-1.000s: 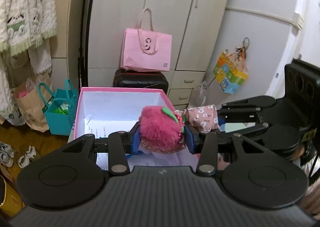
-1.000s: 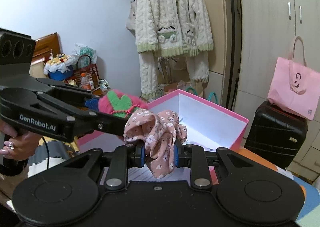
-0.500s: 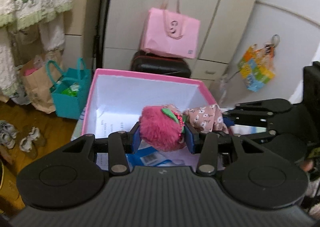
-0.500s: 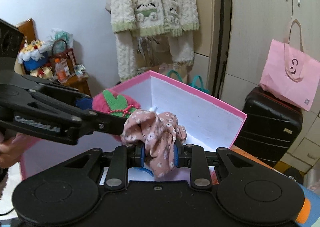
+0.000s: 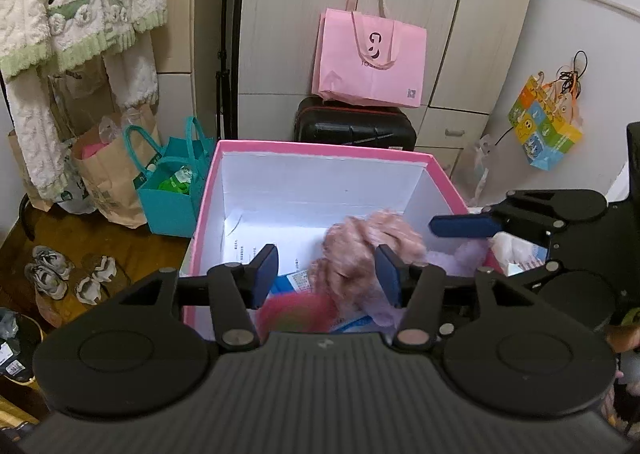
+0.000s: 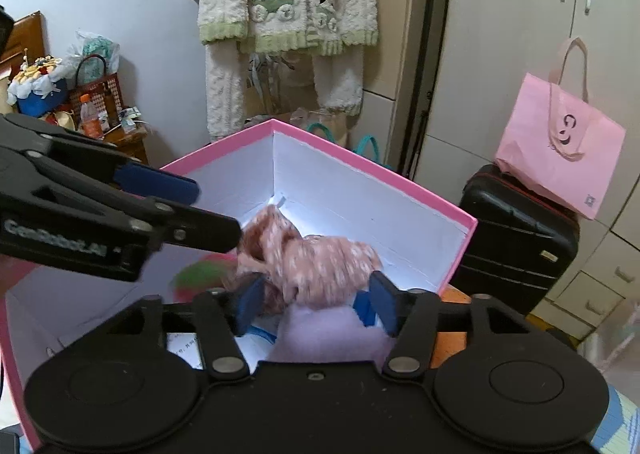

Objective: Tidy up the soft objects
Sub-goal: 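Open both tools to drop the hat and scrunchie into the pink box, then move the left tool to the white-and-brown plush dog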

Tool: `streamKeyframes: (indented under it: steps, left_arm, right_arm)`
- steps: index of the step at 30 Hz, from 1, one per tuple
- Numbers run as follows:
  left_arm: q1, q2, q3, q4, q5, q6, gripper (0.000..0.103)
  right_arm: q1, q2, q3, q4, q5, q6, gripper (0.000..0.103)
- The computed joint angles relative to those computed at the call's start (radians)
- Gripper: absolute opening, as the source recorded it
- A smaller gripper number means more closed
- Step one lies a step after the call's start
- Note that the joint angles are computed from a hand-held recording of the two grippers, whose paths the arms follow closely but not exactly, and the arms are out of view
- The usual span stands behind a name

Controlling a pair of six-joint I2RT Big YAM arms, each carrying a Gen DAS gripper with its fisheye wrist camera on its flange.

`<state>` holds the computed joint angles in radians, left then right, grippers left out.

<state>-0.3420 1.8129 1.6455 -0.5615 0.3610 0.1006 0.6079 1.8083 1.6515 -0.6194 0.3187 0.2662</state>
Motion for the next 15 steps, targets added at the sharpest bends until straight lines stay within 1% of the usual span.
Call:
streamKeyframes:
  steps: [1,3,7,12,15]
  left_arm:
    - [0.005,-0.013,-0.015,0.006,0.006,0.002,0.054]
    - [0.015,-0.044,-0.050,0.021,0.016,0.003,0.058]
    - [0.033,-0.107,-0.114,0.045,0.035,0.018,0.060]
    - [0.055,-0.170,-0.161,0.004,0.117,0.047,0.063]
    - [0.059,-0.205,-0.189,-0.015,0.138,0.072,0.064]
  right_arm:
    - [0.003,-0.007,-0.006,0.000,0.007,0.006,0.079]
    - [0.012,-0.022,-0.017,-0.003,0.025,0.011,0.079]
    - [0.036,-0.058,-0.042,-0.010,0.062,0.013,0.081]
    - [0.071,-0.100,-0.064,-0.026,0.105,0.015,0.082]
    - [0.095,-0.118,-0.071,-0.038,0.138,0.011,0.084]
